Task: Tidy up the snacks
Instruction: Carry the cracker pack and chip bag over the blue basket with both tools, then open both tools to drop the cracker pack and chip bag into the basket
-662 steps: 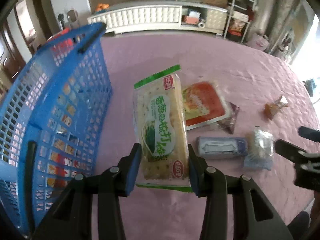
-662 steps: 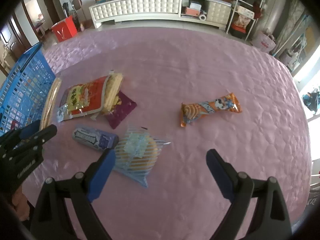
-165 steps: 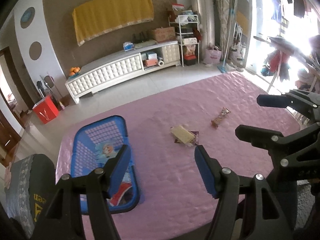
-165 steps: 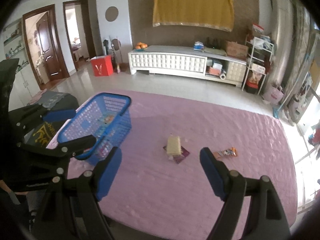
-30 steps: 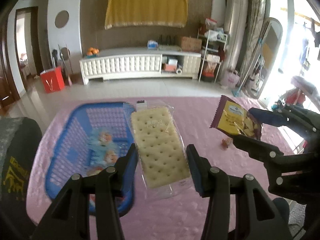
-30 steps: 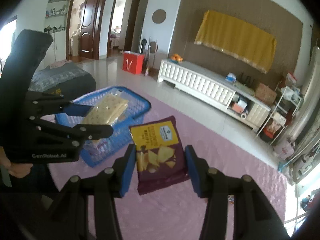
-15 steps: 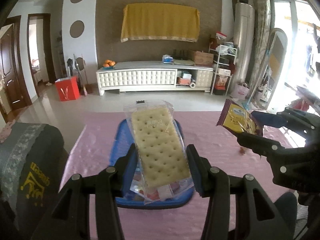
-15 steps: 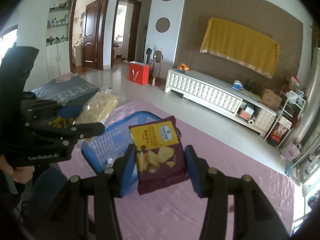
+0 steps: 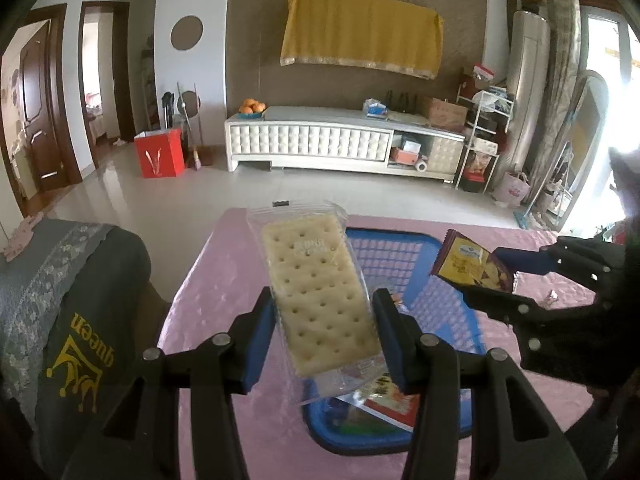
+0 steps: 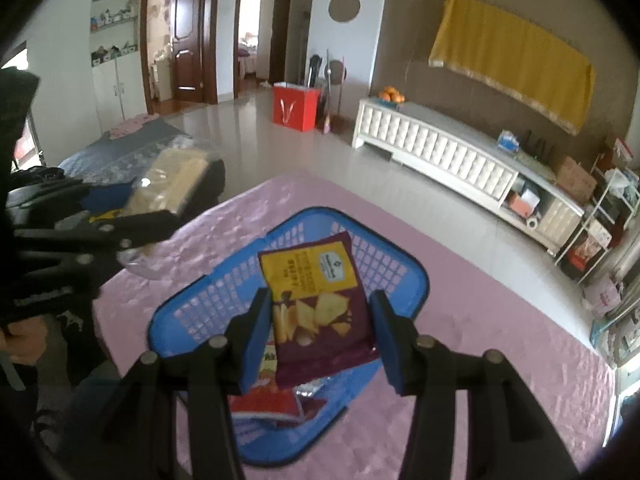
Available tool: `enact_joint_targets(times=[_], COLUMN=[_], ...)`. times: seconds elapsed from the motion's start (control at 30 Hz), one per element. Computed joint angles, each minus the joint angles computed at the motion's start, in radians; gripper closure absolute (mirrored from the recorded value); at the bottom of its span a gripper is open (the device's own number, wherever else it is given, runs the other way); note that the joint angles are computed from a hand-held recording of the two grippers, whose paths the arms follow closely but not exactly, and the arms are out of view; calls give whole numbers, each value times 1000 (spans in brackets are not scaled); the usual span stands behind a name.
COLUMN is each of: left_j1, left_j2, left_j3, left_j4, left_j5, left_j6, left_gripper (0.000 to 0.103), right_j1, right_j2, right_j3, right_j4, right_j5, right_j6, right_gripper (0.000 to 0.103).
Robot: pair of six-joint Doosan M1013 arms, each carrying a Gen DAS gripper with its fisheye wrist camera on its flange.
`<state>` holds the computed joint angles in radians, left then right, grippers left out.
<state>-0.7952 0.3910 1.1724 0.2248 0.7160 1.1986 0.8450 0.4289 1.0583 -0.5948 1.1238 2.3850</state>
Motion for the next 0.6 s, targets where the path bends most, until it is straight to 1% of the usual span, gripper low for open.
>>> enact_joint_targets(times=[0.07,0.13,0.17,0.2,0.27,0.33,0.4,0.47,0.53,0.57,0.6], left_j1=[14,23,26,27,27,25,23,23,21,21,19], left_j2=[8,16,20,23,32,40,42,45,41,40,39], left_j3=[-2,-4,-7,-9,-15,-24,-24,-27,-21,-20,-19], left_j4=[-56,-94,-110,-119,-134,-141,-144,-157,-149,-147,-143], left_j5=[-1,-10,-11,-10,-6,4,11,15,22,25,31], left_j6=[32,50,55,60,72,77,73,80,74,74,70], left_gripper=[57,57,57,57,57,57,57,57,57,57,57], right_j1=[-17,-28,-30,-31,-31,-33,-25,-22,-19,-19,-18], right_j2=[12,34,48,62,76,83,100,104,110,111,104], right_j3=[-3,-23,-38,-53,-64,-67,-84,-85,-93,-95,-84], right_j4=[40,59,57,49,56,67,33,17,5,11,14], right_j5=[10,52,87,126,165,184,235,253,277,280,262], right_j6=[-6,-15,-20,-27,-41,-50,-70,-89,-92,-97,-94], right_gripper=[49,49,49,49,49,49,48,46,31,20,18])
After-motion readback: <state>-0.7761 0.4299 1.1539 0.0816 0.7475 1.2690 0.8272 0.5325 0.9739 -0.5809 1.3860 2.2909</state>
